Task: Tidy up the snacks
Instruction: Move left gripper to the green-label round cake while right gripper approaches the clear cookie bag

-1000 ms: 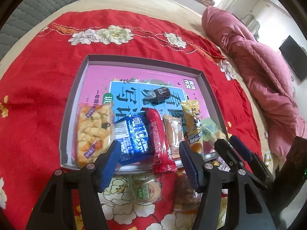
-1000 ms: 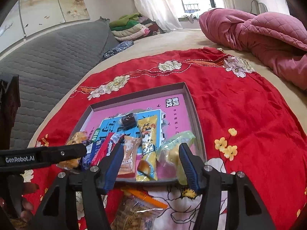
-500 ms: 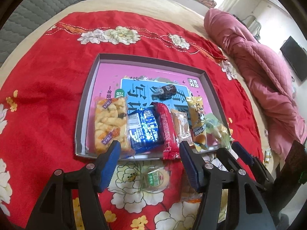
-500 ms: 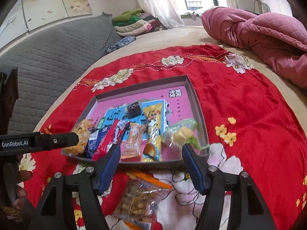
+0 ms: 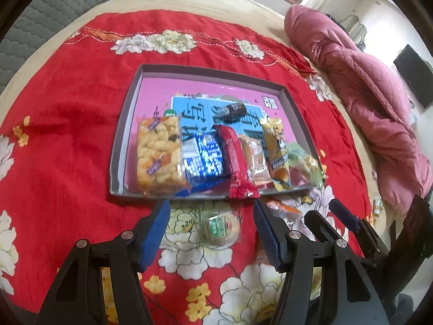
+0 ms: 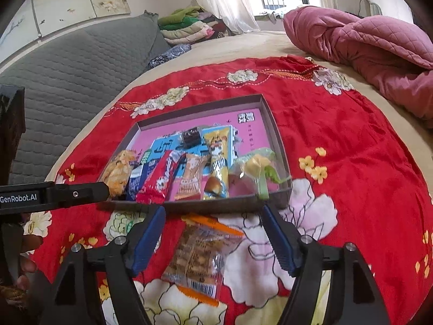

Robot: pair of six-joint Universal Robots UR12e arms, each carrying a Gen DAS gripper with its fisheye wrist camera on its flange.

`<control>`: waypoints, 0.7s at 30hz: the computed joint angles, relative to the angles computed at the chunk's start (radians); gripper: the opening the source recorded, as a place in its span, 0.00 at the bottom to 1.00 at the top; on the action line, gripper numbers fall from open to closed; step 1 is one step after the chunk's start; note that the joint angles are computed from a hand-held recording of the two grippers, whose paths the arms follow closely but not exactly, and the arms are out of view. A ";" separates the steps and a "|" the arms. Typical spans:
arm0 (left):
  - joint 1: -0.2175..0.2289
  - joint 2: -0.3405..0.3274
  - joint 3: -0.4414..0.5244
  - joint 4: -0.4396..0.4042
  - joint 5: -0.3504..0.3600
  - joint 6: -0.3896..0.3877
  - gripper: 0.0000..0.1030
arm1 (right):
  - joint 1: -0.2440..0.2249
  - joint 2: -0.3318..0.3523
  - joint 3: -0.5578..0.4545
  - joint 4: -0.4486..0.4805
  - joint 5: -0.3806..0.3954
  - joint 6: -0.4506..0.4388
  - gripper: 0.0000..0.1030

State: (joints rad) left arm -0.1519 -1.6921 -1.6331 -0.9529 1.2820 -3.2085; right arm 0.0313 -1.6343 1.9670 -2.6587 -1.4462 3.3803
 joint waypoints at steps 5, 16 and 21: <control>0.000 0.010 -0.012 -0.019 -0.006 0.010 0.63 | 0.004 -0.011 0.006 0.032 0.001 -0.005 0.72; -0.015 0.011 -0.019 -0.061 0.003 0.037 0.63 | 0.008 -0.024 0.013 0.081 0.005 0.001 0.74; -0.018 0.007 -0.019 -0.072 0.006 0.038 0.63 | 0.016 -0.023 0.010 0.094 0.002 -0.017 0.74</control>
State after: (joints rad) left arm -0.1698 -1.6846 -1.6524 -1.0251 1.2876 -3.1701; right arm 0.0472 -1.6572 1.9774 -2.5646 -1.4442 3.3637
